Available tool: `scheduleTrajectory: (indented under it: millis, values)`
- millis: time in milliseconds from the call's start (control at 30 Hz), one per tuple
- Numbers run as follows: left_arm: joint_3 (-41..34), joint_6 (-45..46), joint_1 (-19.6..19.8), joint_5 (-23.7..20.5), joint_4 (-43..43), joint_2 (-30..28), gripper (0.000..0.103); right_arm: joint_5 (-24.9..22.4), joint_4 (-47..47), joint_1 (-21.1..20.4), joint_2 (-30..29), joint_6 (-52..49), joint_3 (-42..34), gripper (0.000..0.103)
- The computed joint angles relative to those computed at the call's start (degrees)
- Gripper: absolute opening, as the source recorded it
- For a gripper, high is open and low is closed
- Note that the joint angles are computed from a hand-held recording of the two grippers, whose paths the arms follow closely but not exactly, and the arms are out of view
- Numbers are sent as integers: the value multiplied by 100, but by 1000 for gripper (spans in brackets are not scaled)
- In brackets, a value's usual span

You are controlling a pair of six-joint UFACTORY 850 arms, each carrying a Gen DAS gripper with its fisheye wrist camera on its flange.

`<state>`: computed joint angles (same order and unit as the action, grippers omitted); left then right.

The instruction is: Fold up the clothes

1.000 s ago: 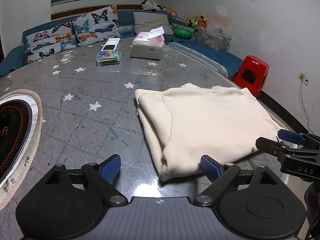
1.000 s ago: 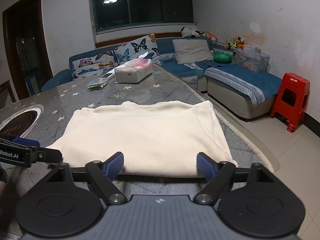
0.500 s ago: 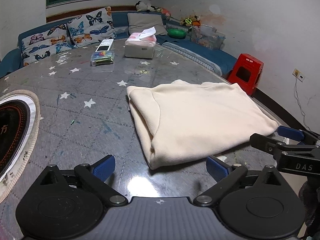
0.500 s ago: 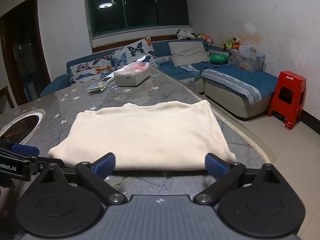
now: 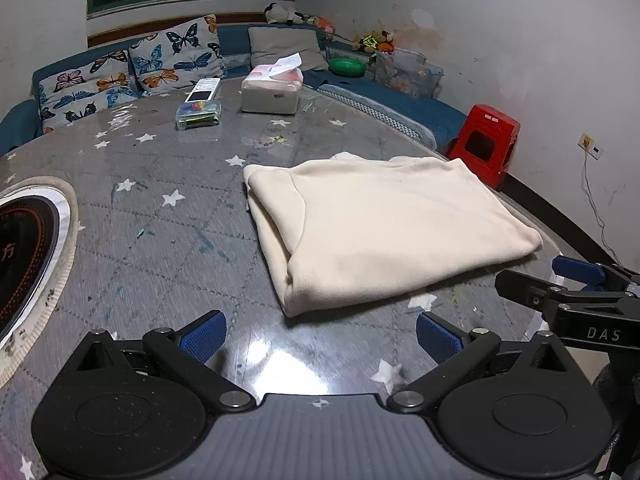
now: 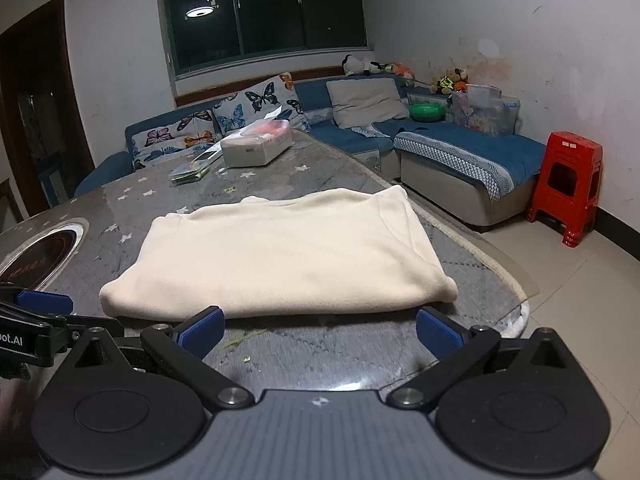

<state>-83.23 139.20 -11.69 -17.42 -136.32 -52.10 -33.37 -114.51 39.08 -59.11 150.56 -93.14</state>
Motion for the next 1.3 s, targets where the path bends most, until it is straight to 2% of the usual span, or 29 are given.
scheduleTrajectory:
  millis: [133, 433, 833, 1300]
  values:
    - [113, 81, -3, -107, -51, 64, 103, -157, -94, 47, 73, 131, 131, 103]
    - [356, 532, -7, -361, -545, 195, 103, -170, -671, 72, 165, 802, 331, 103]
    - [491, 673, -30, -366, -675, 255, 103, -98, -346, 134, 218, 426, 364, 103]
    - [737, 1368, -102, -421, -1156, 412, 103, -250, -319, 212, 310, 464, 566, 103]
